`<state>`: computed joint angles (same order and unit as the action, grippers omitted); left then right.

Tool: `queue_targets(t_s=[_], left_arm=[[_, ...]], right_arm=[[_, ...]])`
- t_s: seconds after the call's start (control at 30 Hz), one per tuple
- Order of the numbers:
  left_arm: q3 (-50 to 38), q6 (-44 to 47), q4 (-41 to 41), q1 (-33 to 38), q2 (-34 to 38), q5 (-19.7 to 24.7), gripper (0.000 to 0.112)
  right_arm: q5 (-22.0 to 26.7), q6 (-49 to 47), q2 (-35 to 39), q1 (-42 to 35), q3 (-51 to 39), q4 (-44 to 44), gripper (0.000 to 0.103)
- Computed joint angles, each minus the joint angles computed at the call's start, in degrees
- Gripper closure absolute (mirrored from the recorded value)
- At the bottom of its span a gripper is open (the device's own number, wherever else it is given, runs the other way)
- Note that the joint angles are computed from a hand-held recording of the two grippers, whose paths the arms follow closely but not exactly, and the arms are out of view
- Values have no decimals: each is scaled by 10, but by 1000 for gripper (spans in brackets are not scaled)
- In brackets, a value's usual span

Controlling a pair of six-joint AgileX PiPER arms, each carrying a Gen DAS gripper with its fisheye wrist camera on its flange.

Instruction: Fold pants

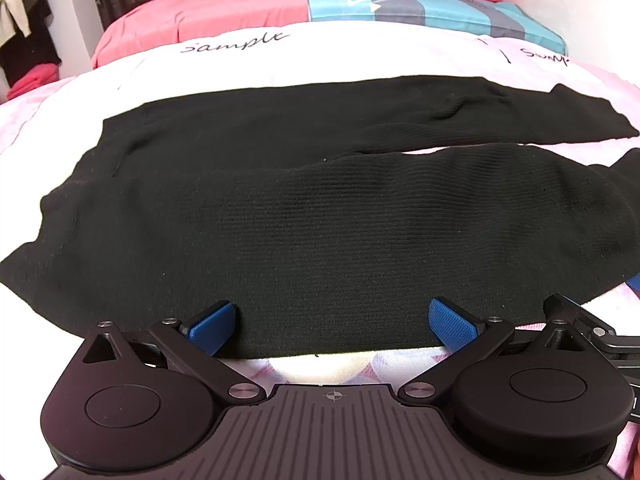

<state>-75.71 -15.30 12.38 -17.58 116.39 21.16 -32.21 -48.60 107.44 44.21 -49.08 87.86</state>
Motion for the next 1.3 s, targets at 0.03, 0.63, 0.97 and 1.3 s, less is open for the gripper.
queue_targets(t_s=[0.03, 0.63, 0.97, 1.3], left_arm=[[0, -1, 1, 0, 0, 0, 9], [1, -11, 9, -3, 0, -3, 9], [-22, 189, -181, 32, -18, 58, 9], [-53, 241, -250, 92, -27, 12, 9]], right_arm=[[-2, -3, 0, 1, -1, 4, 0], [-9, -30, 6, 4, -15, 35, 0], [15, -52, -7, -8, -7, 31, 0], [164, 166, -206, -194, 157, -206, 4]])
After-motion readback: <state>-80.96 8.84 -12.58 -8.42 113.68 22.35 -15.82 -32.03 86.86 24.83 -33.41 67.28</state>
